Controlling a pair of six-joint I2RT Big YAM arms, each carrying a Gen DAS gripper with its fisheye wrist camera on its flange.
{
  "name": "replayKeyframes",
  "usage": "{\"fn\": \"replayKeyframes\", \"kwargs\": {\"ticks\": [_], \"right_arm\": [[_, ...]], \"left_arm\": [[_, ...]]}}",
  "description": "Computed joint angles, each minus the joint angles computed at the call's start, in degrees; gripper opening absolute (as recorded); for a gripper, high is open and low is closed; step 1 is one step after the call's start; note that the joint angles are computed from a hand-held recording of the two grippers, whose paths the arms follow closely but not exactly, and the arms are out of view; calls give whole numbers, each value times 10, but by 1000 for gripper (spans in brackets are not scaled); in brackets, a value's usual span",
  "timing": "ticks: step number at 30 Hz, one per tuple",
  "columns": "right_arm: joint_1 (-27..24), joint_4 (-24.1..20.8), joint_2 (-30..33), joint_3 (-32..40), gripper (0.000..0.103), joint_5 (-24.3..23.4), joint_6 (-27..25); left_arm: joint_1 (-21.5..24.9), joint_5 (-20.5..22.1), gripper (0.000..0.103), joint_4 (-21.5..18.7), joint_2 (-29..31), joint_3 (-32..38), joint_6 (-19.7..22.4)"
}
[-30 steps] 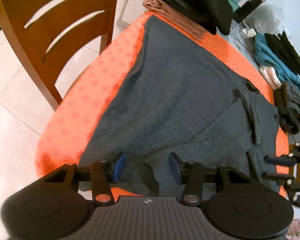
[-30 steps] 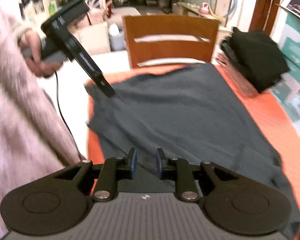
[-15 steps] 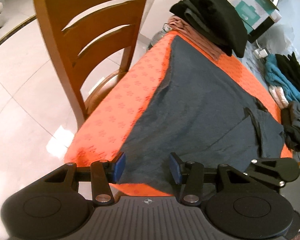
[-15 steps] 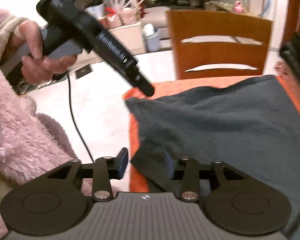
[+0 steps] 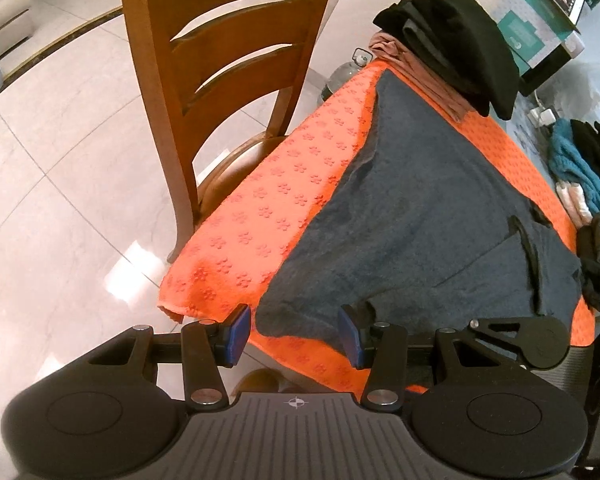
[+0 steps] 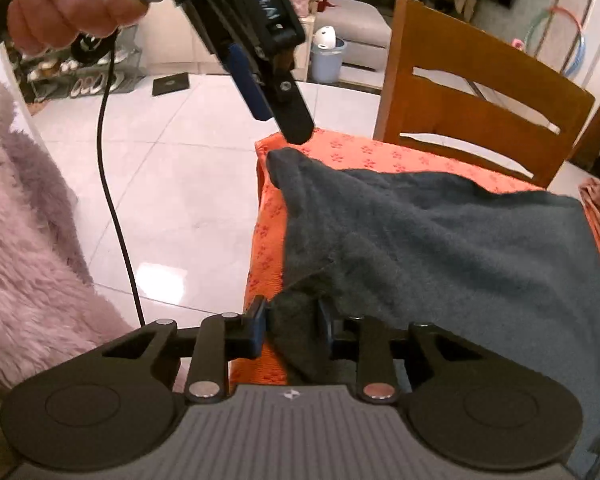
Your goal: Fold clothes
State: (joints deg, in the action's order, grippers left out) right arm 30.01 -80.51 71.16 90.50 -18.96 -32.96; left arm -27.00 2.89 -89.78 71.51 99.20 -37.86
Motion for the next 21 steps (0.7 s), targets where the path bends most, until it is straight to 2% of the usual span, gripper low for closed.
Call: {"fn": "replayKeyframes", "kwargs": {"ticks": [1, 2, 3, 6, 10, 15, 21], "right_arm": [[-3, -5, 2, 5, 20, -7, 7], [-9, -12, 5, 12, 8, -17, 19], [-16, -16, 9, 19, 5, -30, 32], [-50, -17, 10, 40, 5, -88, 81], [-100, 5, 1, 60, 4, -123, 166], [-171, 37, -22, 77, 4, -126, 264], [-254, 88, -38, 81, 4, -93, 349]], "left_arm": [[1, -1, 50, 0, 0, 1, 0], [1, -2, 50, 0, 1, 1, 1], [2, -2, 50, 0, 1, 2, 1], [4, -4, 50, 2, 3, 3, 1], [3, -7, 50, 6, 12, 9, 5], [-4, -5, 50, 16, 23, 17, 9], [-14, -6, 50, 22, 43, 38, 23]]}}
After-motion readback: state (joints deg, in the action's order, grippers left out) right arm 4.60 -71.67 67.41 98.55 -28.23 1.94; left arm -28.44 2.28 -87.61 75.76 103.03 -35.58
